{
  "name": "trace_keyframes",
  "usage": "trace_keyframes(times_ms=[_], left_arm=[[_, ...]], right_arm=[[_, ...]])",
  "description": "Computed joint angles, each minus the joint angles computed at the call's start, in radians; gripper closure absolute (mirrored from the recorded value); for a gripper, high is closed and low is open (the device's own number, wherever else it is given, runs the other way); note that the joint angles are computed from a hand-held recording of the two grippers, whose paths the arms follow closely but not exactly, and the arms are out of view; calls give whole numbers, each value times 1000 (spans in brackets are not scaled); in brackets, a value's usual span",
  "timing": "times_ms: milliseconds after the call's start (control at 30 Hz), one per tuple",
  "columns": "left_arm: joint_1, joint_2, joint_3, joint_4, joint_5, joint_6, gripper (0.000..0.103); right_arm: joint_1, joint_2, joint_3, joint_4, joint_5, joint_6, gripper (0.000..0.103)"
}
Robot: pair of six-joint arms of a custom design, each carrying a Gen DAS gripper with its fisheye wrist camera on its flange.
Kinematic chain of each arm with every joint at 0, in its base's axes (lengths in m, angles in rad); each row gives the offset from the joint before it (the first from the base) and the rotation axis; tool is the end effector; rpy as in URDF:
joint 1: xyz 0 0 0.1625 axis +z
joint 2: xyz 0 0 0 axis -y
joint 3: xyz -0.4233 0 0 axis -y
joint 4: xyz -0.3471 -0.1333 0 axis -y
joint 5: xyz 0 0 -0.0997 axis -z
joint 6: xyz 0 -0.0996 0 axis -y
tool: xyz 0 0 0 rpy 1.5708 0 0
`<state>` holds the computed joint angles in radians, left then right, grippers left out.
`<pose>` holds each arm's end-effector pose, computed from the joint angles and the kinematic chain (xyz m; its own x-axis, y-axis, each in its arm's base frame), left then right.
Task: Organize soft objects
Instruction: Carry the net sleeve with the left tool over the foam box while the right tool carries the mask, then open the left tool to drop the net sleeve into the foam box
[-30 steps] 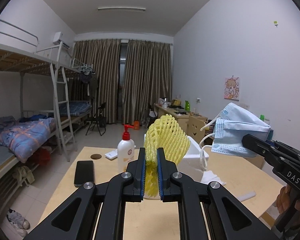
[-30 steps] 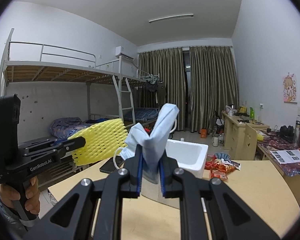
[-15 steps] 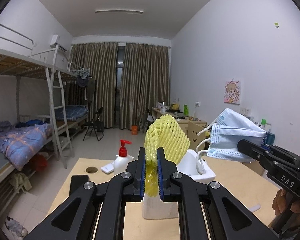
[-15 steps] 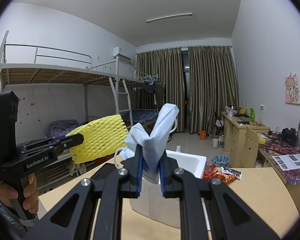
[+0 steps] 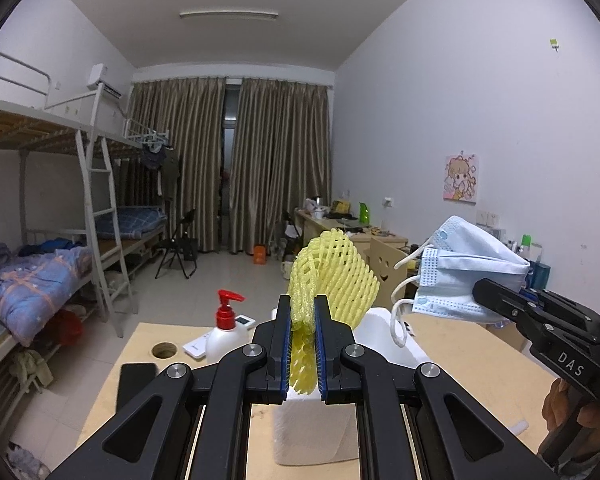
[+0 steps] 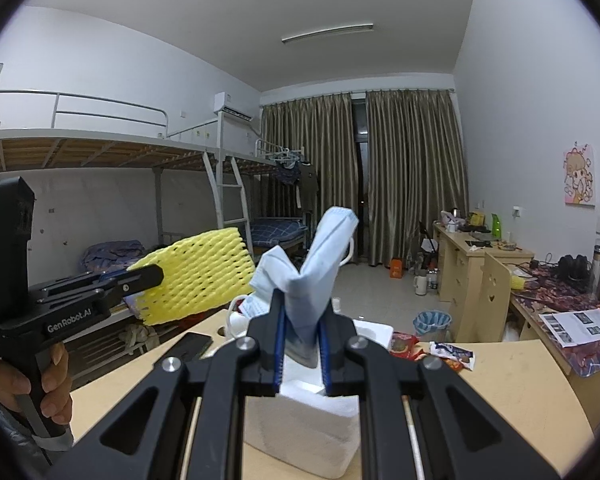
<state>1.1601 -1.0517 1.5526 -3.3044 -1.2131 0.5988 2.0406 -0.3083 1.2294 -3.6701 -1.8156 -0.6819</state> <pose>-0.0996 -0.6498 0.4265 -0.7437 0.2302 -0.6277 0.6678 0.2111 -0.7138 0.4327 -0.6111 0.0697 -0.6412 -0.4010 0.6543 -0.7436 0.1139 -0.6589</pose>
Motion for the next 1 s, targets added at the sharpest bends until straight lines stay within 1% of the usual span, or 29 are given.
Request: trace_keyframes(times_ms=[200,400,667,833,1000], left_arm=[[12,51,-76,41,-10,6,92],[25,102,-161,102,-12,3,92],[48,162,-261,191,-36,-9,92],[52,205,-336,280,-11,-26,92],[56,245,-389,330,23,-27,92]], right_arm=[[-15,16,-52,41,-6,12,85],[-13,43,-114,77,-43,16,85],[-23,63,-160,116,-51,30,85],[-29,75,-185,136,-57,32,85],[-31,83,-210,152,-63,34,85]])
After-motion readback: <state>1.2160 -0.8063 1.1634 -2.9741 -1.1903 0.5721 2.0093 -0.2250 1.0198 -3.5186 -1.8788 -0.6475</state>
